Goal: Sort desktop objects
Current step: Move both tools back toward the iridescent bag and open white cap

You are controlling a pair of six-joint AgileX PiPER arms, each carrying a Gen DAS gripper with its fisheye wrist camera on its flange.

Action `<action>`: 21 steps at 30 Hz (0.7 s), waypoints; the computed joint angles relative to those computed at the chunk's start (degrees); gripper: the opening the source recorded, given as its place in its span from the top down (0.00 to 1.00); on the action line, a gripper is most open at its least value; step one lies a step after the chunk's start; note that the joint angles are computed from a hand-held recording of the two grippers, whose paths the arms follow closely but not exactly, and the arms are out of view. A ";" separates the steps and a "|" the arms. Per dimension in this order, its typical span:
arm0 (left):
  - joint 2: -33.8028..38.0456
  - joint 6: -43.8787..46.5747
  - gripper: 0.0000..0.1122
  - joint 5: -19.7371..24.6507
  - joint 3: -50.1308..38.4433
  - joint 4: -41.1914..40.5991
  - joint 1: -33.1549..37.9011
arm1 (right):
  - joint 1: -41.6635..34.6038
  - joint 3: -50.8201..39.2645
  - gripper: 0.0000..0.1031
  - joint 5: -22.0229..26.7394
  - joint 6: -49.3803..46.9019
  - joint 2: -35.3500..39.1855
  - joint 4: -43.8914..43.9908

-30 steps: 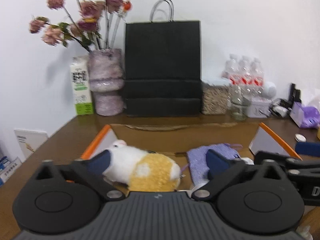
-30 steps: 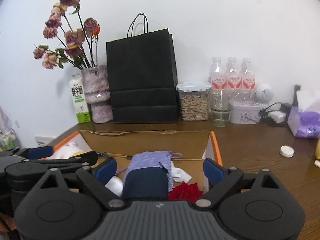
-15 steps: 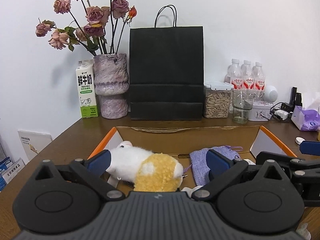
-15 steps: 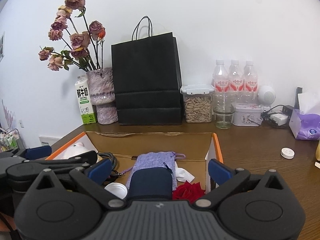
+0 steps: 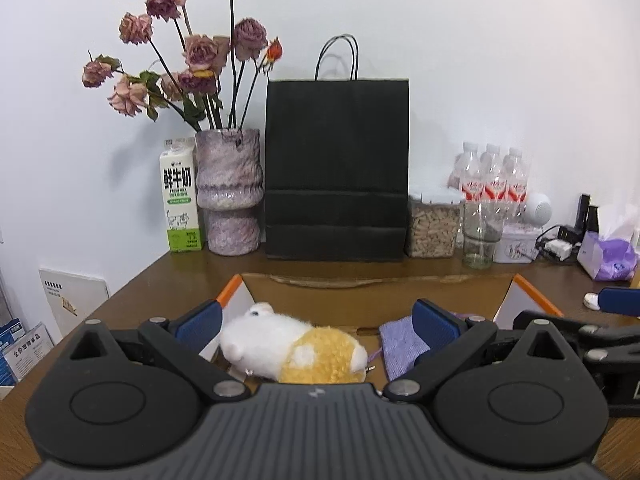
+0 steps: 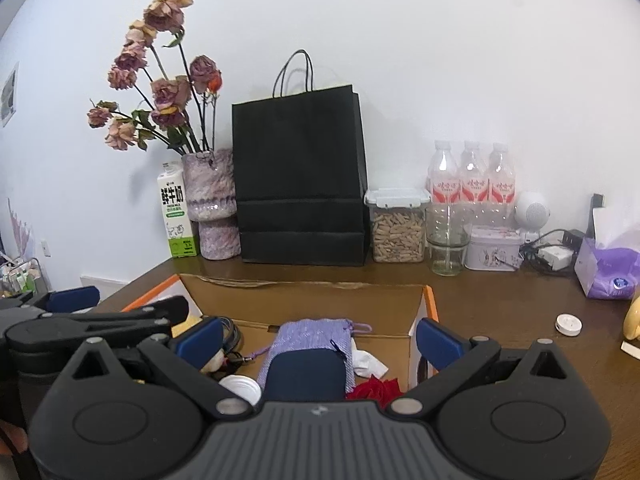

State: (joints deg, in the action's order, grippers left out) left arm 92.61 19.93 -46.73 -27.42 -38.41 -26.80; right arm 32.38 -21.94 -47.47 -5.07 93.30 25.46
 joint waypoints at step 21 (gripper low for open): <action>-28.32 10.06 0.08 7.10 17.34 -5.83 2.25 | 25.15 8.66 0.00 -3.51 -22.07 -17.46 34.97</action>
State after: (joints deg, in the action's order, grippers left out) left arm 64.29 29.99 -39.64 -10.08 -44.24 -24.55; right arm 57.53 -13.28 -50.98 -27.14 75.84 60.43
